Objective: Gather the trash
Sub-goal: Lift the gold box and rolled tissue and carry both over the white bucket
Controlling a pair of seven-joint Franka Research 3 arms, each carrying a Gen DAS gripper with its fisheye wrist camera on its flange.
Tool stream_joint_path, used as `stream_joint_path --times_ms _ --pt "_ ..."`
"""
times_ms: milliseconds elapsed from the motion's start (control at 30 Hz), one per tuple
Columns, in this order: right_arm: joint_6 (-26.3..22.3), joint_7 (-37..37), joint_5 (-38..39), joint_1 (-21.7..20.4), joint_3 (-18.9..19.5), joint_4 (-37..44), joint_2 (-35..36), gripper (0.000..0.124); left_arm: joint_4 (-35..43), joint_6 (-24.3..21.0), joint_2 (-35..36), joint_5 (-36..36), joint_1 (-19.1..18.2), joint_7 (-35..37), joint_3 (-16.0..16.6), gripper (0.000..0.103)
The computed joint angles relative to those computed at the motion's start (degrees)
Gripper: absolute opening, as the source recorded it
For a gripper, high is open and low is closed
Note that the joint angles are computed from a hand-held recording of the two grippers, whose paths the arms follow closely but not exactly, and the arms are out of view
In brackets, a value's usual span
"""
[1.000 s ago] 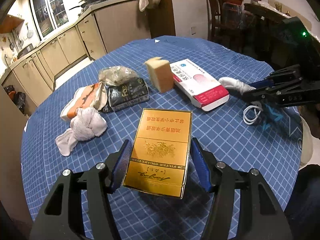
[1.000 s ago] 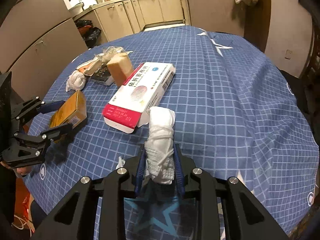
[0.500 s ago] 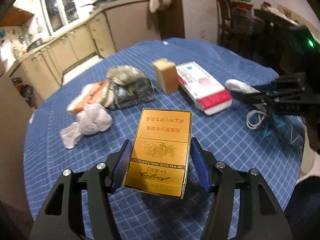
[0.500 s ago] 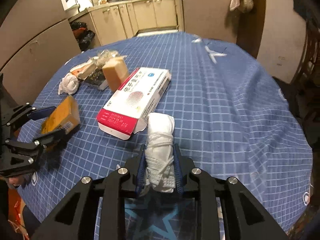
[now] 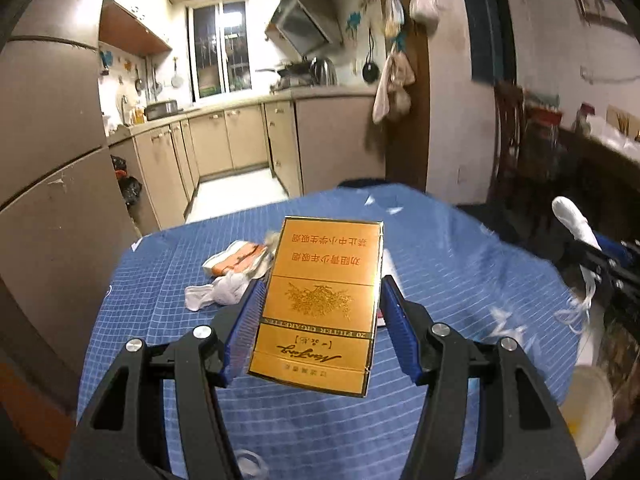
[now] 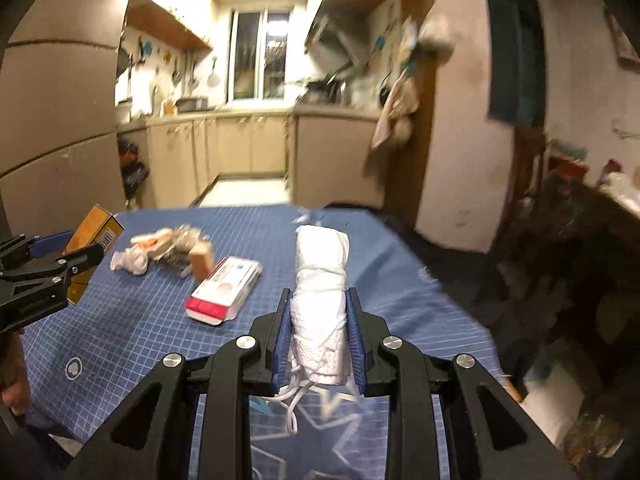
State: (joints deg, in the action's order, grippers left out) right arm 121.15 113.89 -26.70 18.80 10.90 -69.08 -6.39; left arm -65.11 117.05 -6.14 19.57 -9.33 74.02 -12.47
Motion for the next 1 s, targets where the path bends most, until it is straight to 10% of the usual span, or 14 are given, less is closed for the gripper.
stream_joint_path --times_ms 1000 --pt "-9.0 -9.5 14.7 -22.4 -6.7 -30.9 -37.6 0.027 15.0 -6.4 15.2 -0.7 -22.9 -1.8 -7.1 0.056"
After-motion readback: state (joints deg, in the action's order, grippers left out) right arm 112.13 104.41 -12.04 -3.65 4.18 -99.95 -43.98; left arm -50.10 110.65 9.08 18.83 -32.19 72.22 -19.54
